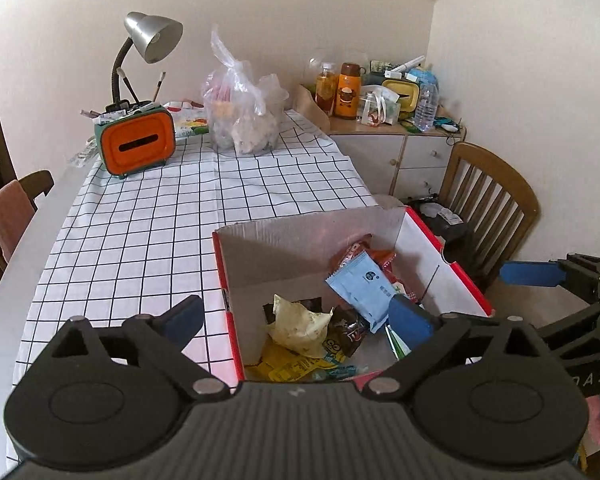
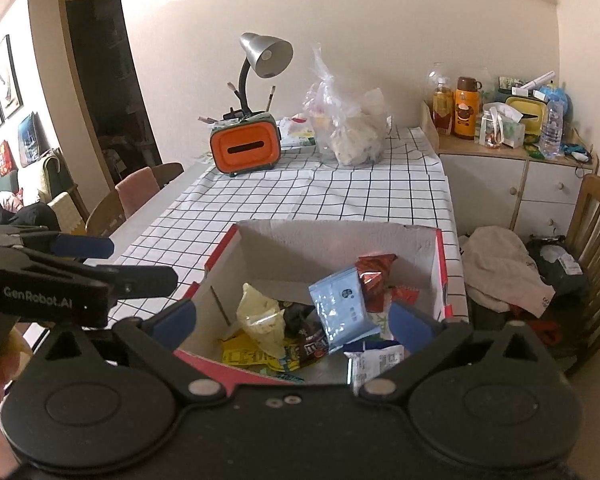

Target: Organize snacks

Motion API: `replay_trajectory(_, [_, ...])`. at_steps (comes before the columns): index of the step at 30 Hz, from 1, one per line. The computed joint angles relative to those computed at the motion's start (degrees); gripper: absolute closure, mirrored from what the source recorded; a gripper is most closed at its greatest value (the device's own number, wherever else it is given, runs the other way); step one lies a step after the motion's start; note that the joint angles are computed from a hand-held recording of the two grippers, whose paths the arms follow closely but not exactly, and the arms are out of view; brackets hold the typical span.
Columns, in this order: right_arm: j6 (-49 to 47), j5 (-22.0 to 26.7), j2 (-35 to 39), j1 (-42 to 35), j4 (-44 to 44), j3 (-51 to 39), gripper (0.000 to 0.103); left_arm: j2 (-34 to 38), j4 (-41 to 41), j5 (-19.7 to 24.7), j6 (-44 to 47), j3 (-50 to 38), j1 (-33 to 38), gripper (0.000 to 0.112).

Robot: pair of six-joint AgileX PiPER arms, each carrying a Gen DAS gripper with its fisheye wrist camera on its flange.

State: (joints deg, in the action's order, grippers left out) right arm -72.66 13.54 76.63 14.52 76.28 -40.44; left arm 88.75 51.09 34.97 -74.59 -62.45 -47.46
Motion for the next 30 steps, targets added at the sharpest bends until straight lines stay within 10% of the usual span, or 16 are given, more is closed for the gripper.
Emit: replay_trajectory(30, [-2.44,-0.14,-1.60,0.33,5.63,2.92,0.000,-0.98,-2.34,2.13,-1.33,0.67,0.36,0.012])
